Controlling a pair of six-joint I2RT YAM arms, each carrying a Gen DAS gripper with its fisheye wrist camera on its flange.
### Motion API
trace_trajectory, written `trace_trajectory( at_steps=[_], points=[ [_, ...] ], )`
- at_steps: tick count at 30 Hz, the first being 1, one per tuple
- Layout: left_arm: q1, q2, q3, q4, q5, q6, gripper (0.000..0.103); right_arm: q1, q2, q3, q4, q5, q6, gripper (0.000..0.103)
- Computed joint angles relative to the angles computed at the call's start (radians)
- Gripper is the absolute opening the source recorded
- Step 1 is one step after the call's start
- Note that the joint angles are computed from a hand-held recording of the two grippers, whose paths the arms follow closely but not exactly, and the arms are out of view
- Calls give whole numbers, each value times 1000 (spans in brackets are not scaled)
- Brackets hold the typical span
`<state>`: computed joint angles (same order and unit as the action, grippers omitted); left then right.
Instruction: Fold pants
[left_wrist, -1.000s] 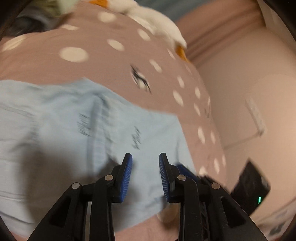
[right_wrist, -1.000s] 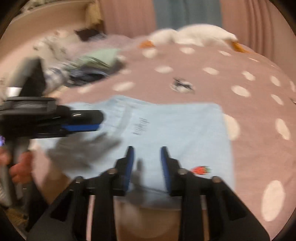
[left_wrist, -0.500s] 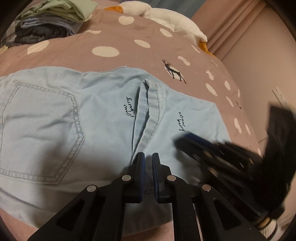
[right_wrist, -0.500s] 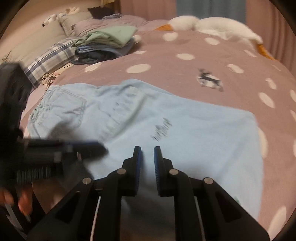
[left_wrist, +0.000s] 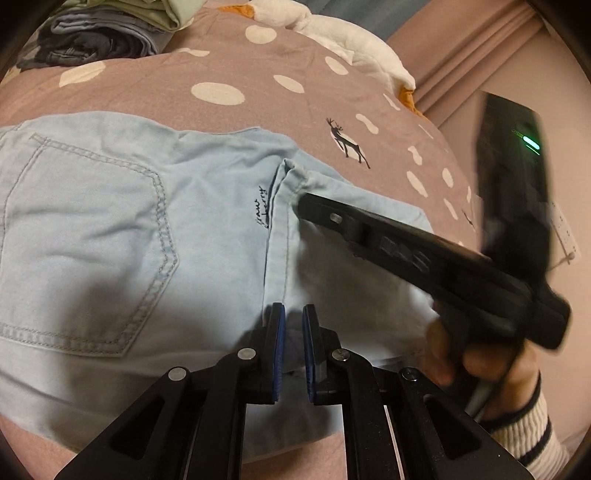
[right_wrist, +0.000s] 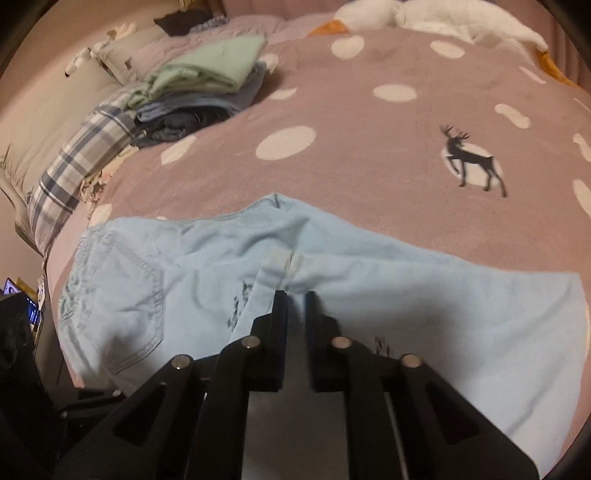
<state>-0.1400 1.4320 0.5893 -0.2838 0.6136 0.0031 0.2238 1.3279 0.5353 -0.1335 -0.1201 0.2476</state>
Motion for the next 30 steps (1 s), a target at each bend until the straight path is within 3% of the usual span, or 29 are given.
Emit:
trace_trajectory(
  at_steps=[7,12,15,19,20,22,23,24,30],
  points=[
    [20,-25,-14,-27,-15,11,9,176,-179,-117,-100,94,85,14],
    [71,-79,-25,-103,-2,54,10,362,-299,-178,-168,262,174,16],
    [147,-136,-35,-190,28,127,12,397,-346,-182,-219,291,207,17],
    [298,-178,-28,-320,104,246,16,423,-433,-191,-279,290,248,28],
    [327,-185,-22,-342,115,261,19,439,-462,-195,-292,299,265,29],
    [420,-183,-8,-405,148,323,40,465,-510,-203,-311,307,294,32],
    [466,-184,-6,-425,166,341,61,474,-520,-204,-316,309,304,34],
    [510,-188,-9,-433,175,351,74,485,-535,-207,-322,317,316,35],
    [753,-20,37,-455,181,434,76,529,-555,-214,-325,334,362,37]
  ],
)
